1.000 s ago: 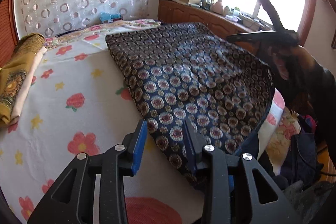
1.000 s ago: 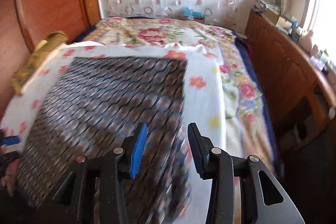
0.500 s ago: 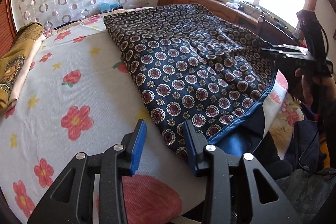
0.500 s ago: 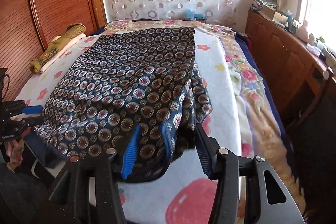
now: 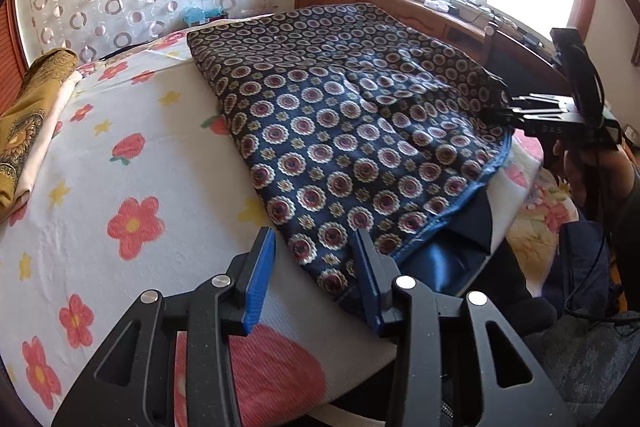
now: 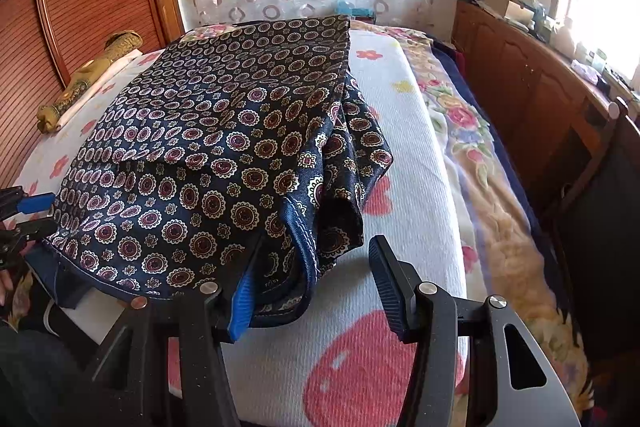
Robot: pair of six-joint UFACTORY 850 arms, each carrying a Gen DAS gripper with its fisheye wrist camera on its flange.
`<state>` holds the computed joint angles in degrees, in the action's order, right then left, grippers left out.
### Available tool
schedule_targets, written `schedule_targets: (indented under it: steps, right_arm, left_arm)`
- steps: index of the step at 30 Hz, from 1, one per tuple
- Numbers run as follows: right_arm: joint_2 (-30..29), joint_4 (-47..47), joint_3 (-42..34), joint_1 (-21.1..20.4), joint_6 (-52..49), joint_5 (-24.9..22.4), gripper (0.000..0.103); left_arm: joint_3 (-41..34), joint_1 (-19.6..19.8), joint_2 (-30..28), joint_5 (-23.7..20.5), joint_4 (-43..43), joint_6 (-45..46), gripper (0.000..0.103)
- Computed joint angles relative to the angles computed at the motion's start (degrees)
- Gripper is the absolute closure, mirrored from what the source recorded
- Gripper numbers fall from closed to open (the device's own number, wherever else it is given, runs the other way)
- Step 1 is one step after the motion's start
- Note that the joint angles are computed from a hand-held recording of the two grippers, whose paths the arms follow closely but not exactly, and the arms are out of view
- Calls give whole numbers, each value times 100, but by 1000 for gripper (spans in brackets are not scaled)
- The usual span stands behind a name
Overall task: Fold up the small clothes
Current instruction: 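Grasp the navy shirt edge with both grippers and fold it over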
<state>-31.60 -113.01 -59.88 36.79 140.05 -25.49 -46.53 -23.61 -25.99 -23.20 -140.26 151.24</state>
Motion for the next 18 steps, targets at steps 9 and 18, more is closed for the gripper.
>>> schedule_targets:
  steps: [9,18]
  right_arm:
    - [-45,-157,-120,37,10,273,49]
    - [-95,-416,-136,167,37,202,65]
  left_arm:
    - [55,100,-6,-297,425,-554,62]
    - [52,183,-49,-557,956,-962,86]
